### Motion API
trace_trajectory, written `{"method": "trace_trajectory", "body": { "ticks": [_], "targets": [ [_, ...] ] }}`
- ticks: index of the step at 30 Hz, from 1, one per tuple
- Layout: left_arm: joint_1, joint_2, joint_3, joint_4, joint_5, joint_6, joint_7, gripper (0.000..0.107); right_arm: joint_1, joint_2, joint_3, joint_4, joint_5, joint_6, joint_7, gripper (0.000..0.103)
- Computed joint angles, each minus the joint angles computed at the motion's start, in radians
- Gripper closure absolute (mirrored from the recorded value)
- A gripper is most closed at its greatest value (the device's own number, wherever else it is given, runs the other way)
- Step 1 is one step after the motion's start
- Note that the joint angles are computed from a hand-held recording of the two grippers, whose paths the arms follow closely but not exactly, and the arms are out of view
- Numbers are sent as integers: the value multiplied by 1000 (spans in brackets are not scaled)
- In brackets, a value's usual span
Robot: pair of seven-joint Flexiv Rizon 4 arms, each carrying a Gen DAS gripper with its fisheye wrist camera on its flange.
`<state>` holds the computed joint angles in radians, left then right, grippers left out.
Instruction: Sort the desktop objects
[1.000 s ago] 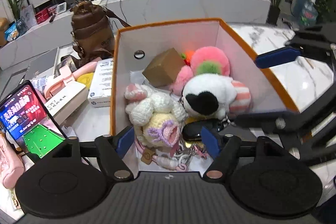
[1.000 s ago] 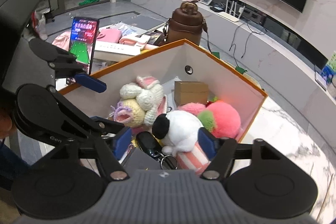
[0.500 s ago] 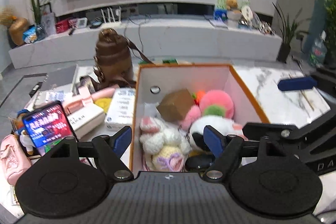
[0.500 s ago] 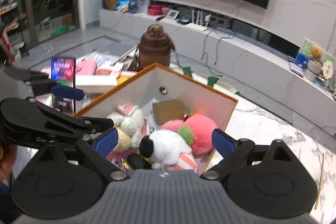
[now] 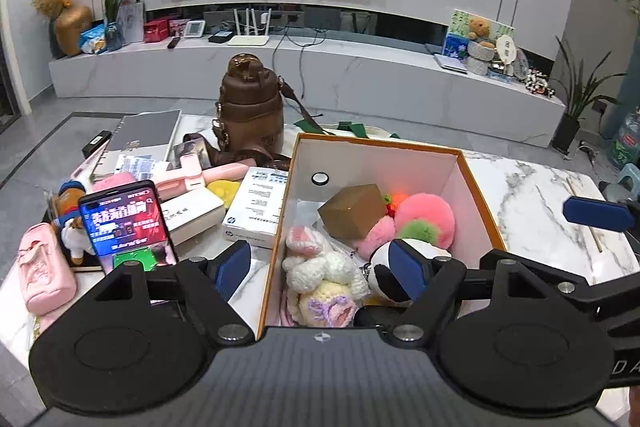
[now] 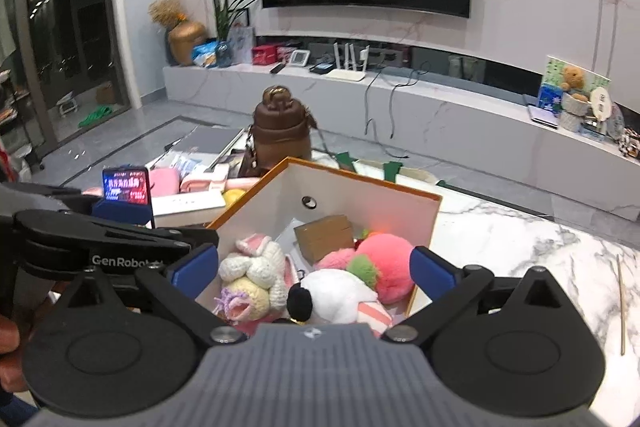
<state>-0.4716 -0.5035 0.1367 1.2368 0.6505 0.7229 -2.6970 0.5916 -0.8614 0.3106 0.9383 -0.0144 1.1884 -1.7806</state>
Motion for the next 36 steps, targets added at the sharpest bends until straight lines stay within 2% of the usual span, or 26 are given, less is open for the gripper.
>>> {"method": "trace_trajectory", "body": {
  "ticks": [6,11,14,20,26,30,36],
  "targets": [
    [-21,-19,-4,-51,-14,-101,-28,17,11,36,-51,83,-15,72,105,1],
    [-26,-34,-8,-72,-34,-161,-64,17,28,45,-100,143,-85,154,175,1],
    [-21,-39,-14,-79,-52,-186,-69,17,36,43,-121,151,-129,158,231,1],
    [-27,-41,-11,-83,-41,-204,-66,17,26,35,-106,152,-175,155,271,1],
    [-42,-62,-6,-125,-20,-279,-52,17,57,42,-165,179,-231,172,349,1],
    [-35,-57,-12,-116,-25,-276,-49,17,60,44,-173,185,-259,169,385,1],
    [-6,-39,-27,-71,-67,-208,-52,17,69,46,-196,189,-298,146,435,1]
  ]
}}
